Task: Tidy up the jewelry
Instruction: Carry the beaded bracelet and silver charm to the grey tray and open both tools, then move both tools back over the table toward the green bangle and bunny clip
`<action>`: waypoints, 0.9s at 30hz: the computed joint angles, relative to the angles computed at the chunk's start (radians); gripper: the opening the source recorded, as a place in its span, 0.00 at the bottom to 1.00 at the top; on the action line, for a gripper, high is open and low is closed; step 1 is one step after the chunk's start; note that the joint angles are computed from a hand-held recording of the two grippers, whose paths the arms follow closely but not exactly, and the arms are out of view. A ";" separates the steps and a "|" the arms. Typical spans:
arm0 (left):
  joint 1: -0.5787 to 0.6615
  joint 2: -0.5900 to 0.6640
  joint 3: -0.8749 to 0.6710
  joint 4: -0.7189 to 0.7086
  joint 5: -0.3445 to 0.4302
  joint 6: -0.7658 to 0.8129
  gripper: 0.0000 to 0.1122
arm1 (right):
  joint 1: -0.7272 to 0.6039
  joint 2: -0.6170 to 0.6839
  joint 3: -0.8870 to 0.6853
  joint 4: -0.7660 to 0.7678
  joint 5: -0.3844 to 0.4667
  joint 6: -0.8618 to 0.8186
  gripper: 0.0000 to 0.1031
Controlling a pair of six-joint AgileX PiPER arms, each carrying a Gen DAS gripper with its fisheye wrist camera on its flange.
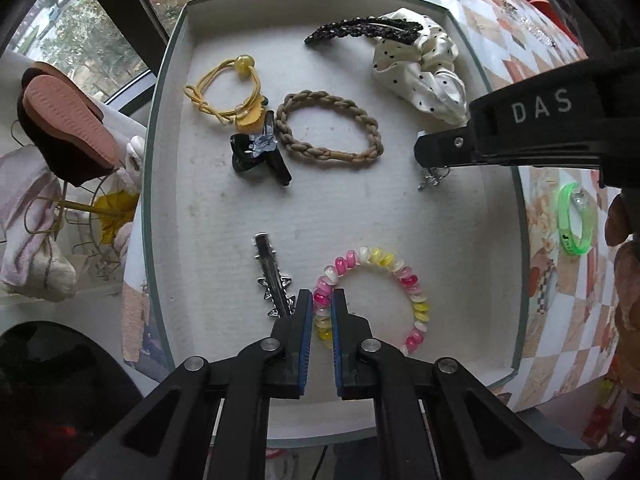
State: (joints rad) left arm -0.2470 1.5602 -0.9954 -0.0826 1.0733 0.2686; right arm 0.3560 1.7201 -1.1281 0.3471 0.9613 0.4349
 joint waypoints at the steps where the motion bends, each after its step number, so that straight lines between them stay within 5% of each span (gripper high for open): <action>1: -0.004 -0.001 -0.001 0.010 -0.001 -0.008 0.11 | 0.000 0.000 0.001 0.001 0.000 -0.002 0.08; 6: -0.043 -0.012 -0.014 0.043 0.010 -0.055 0.11 | -0.027 -0.001 0.011 0.042 0.006 -0.043 0.10; 10: -0.049 -0.016 -0.028 0.049 0.021 -0.060 0.11 | -0.061 -0.051 0.028 0.073 0.008 -0.077 0.49; 11: -0.053 -0.017 -0.032 0.050 0.027 -0.061 0.11 | -0.081 -0.076 0.042 0.083 0.015 -0.101 0.52; 24: -0.105 -0.015 -0.082 0.073 0.090 -0.092 0.12 | -0.199 -0.297 0.085 0.095 0.111 -0.123 0.69; 25: -0.110 -0.013 -0.088 0.074 0.096 -0.096 0.17 | -0.196 -0.309 0.083 0.086 0.119 -0.106 0.69; 27: -0.120 -0.011 -0.104 0.086 0.111 -0.114 0.92 | -0.211 -0.338 0.081 0.067 0.147 -0.093 0.69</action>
